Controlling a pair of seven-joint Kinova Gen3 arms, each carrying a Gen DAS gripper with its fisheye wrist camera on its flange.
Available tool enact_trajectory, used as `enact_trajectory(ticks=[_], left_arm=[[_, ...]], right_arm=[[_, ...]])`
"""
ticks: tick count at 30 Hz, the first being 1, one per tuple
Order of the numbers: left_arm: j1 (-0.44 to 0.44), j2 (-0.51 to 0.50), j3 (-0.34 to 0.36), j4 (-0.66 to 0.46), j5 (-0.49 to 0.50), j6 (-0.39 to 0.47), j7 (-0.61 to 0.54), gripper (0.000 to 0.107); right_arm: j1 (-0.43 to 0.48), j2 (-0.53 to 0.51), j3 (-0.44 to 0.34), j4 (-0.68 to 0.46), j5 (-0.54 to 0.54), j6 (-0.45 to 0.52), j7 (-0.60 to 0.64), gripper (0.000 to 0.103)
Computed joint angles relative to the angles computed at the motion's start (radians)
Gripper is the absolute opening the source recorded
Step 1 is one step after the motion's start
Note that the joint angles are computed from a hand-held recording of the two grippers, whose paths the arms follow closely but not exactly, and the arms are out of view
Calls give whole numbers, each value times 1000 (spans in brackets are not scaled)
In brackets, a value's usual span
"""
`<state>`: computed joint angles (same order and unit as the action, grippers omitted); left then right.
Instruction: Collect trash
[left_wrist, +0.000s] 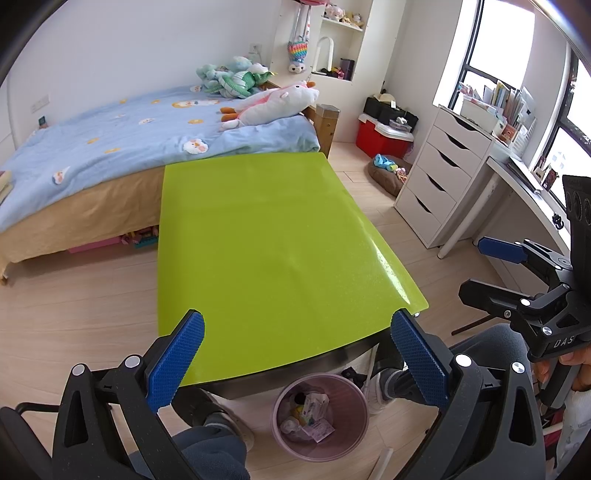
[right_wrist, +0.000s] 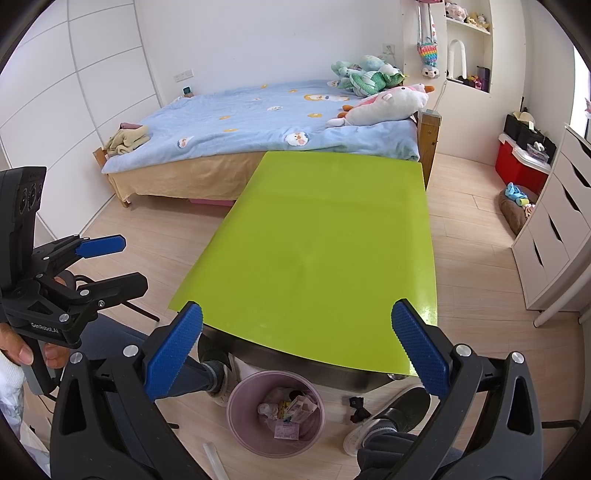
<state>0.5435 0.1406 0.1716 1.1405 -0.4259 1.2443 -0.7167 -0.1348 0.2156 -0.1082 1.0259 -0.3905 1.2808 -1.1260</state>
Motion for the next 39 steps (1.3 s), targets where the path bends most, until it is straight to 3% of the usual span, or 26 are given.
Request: enact_trajectory(ticks=[39], left_arm=[[20,12,3,6,-17,6,7,97]], right_arm=[[2,2,1,-2,-1,4,0,100]])
